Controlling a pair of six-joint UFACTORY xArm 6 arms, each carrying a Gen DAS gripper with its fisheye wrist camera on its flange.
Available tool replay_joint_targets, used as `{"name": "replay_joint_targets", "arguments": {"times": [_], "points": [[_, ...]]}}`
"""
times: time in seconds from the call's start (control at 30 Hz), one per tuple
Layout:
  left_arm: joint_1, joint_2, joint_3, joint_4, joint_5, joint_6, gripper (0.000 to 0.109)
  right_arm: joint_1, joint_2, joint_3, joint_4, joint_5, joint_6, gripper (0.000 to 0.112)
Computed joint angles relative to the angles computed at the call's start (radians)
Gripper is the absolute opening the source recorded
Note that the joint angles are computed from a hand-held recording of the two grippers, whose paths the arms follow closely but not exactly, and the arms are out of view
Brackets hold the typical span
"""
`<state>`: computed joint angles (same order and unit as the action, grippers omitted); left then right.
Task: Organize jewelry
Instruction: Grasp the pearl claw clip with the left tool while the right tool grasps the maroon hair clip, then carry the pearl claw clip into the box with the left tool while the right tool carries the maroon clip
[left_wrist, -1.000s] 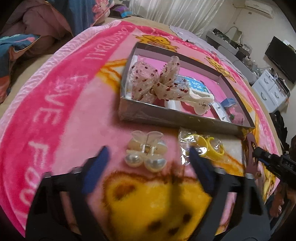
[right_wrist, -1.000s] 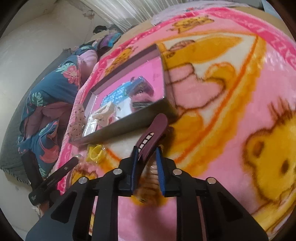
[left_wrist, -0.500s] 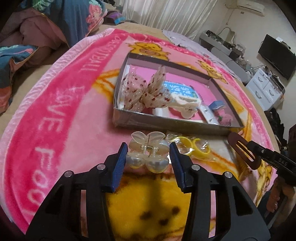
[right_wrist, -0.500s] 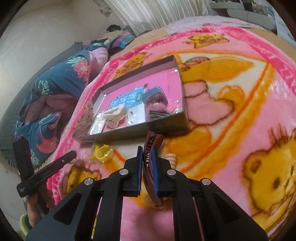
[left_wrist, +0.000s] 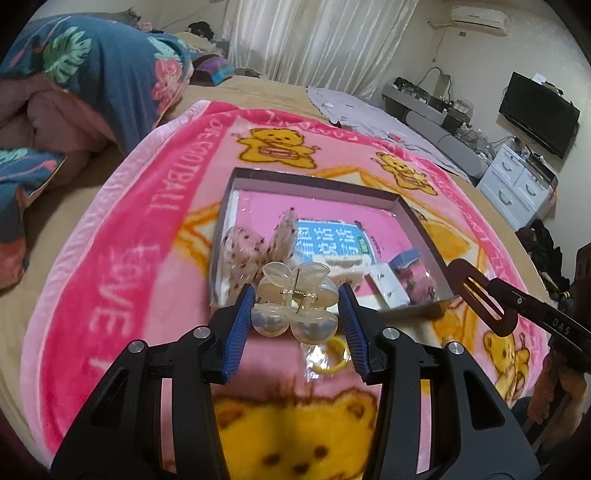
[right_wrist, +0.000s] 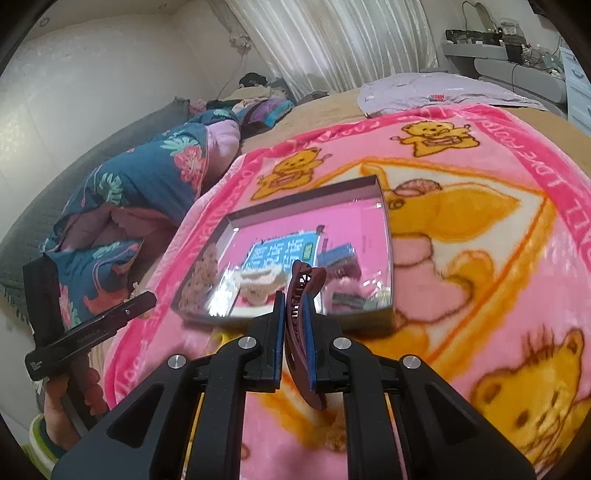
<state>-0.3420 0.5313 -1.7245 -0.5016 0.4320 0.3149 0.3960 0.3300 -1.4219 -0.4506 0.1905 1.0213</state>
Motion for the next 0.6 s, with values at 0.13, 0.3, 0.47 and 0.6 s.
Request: {"name": "replay_joint_targets", "arguments": {"times": [0.13, 0.3, 0.47, 0.6], "points": [[-0.014, 0.067, -0.1, 0.06, 0.033, -0.04, 0.038, -0.013, 0.035, -0.048, 0.0, 0.006, -0.005, 0.009], [-0.027, 0.156, -0.226, 0.109, 0.088, -0.076, 0.038, -0.034, 0.073, -0.1, -0.025, 0.02, 0.021, 0.009], [-0.042, 0.246, -0.352, 0.163, 0.138, -0.107, 0.038, -0.06, 0.113, -0.155, -0.074, 0.037, 0.074, 0.009], [-0.045, 0.329, -0.472, 0.208, 0.19, -0.142, 0.038, -0.072, 0.156, -0.213, -0.072, 0.061, 0.073, 0.009]]}}
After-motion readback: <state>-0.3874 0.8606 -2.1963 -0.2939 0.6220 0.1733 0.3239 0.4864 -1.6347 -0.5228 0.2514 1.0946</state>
